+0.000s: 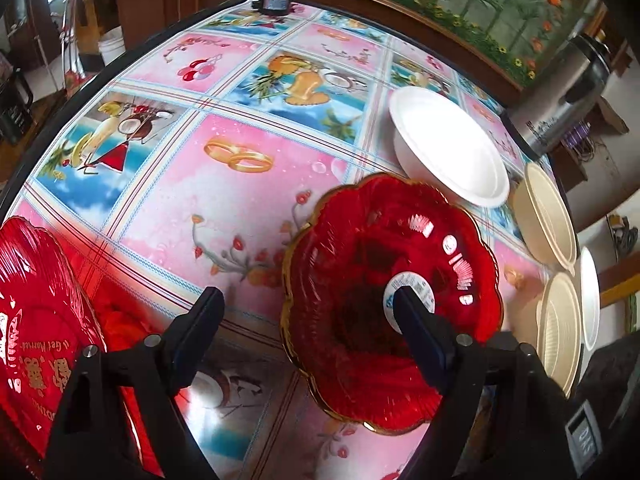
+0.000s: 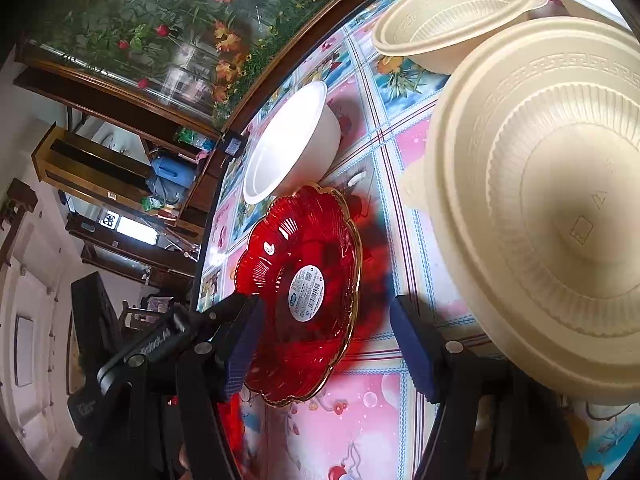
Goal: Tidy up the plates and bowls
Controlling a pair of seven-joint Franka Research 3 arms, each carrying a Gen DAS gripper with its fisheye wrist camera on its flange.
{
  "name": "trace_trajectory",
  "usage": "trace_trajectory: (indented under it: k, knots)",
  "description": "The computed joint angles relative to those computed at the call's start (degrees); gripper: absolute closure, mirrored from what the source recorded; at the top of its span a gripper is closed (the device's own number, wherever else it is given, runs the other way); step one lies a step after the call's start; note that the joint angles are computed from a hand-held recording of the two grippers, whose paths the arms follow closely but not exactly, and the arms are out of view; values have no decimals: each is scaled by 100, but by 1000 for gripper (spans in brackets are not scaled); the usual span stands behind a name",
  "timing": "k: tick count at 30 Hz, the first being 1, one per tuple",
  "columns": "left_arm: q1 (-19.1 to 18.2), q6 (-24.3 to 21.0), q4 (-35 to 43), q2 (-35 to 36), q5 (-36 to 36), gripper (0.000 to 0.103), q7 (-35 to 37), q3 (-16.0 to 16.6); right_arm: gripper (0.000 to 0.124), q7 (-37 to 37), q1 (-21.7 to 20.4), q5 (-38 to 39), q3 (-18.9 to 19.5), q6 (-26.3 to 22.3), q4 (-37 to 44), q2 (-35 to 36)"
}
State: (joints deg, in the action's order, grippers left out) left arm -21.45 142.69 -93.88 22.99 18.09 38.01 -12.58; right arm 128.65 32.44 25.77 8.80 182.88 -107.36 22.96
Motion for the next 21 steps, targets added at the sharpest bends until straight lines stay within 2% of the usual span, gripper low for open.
trace_trajectory:
  k: [1,2,3,4,5,6,8,10,11,15,17,21]
  knots:
    - [14,0,10,18,-27,33,79,-30,63,-83,-136,36,163,41,3,23]
    - [64,-9,26,47,-145,39,228,-99,71,-95,-136,41,162,13,33,43]
    - [117,-4,40,83,-290,53,383,-171,76,-90,-107,34,124,-42,65,69]
    - [156,-10,31,103,-416,62,534,-229,86,-112,-132,46,154,-49,70,83]
    - [70,-9,27,89,-284,66,477,-145,97,-121,-162,48,187,-84,90,107]
    - [4,-25,5,65,-170,73,429,-84,102,-109,-112,68,126,-138,95,112]
    - [47,29,-81,35,-241,84,527,-120,113,209,320,-88,-396,-206,28,56]
    - [106,212,-225,-23,-343,87,641,-164,113,715,986,-448,-1192,-268,-74,-22]
    - [99,216,-244,-36,-345,87,657,-158,113,877,1141,-602,-1378,-290,-92,-38]
    - [61,261,-353,-120,-290,88,691,-139,113,1068,1059,-832,-1280,-207,-222,-103]
    - [70,285,-417,-162,-326,88,704,-152,113,1207,1160,-923,-1390,-160,-251,-107]
    - [67,359,-605,-306,-334,88,724,-172,113,1743,1992,-1319,-2257,-127,-379,-140]
